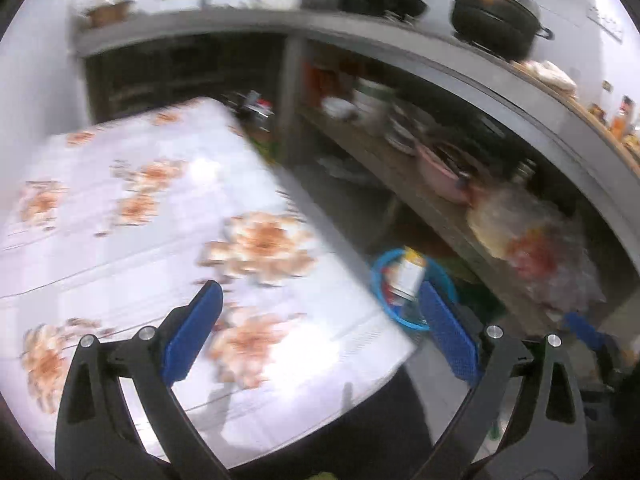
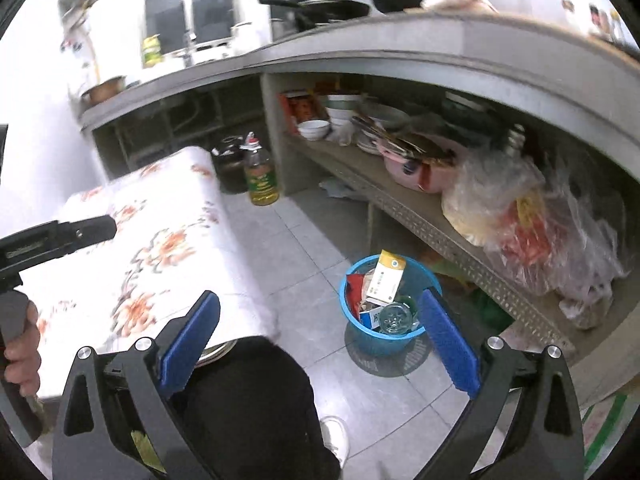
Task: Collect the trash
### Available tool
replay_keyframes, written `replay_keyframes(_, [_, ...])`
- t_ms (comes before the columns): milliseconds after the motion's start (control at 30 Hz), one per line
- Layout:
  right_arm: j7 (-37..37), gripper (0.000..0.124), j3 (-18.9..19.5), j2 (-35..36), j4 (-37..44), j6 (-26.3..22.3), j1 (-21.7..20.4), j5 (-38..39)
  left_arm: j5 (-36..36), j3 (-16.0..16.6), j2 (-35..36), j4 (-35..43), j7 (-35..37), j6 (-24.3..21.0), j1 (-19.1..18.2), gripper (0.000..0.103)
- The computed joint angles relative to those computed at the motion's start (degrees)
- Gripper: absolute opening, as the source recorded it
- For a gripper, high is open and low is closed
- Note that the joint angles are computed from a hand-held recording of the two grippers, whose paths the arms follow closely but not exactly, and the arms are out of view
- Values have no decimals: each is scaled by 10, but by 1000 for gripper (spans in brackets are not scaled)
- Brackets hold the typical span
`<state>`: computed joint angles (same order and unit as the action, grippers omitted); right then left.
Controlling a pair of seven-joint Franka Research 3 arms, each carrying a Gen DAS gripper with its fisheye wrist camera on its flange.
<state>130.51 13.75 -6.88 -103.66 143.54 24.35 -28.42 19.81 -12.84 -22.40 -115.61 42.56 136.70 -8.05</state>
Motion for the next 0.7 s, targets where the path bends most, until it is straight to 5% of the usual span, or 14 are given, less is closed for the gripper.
replay_keyframes(233, [29,96,15,-10,-12,21,4,-56,61,-37,-41,-31,-82,-64,20,94])
replay_keyframes(300, [21,96,16,-6,-7,19,6,-51,72,-52,-37,-20,-110,-113,22,94])
replay_keyframes(433, [8,96,17,8,11,-3,16,-57,74,-52,-39,-13,-138,-167,8,94])
replay_keyframes(700, [-3,96,9,18,20,-5,30,-55,70,-40,-44,-17,-169,-193,-7,94])
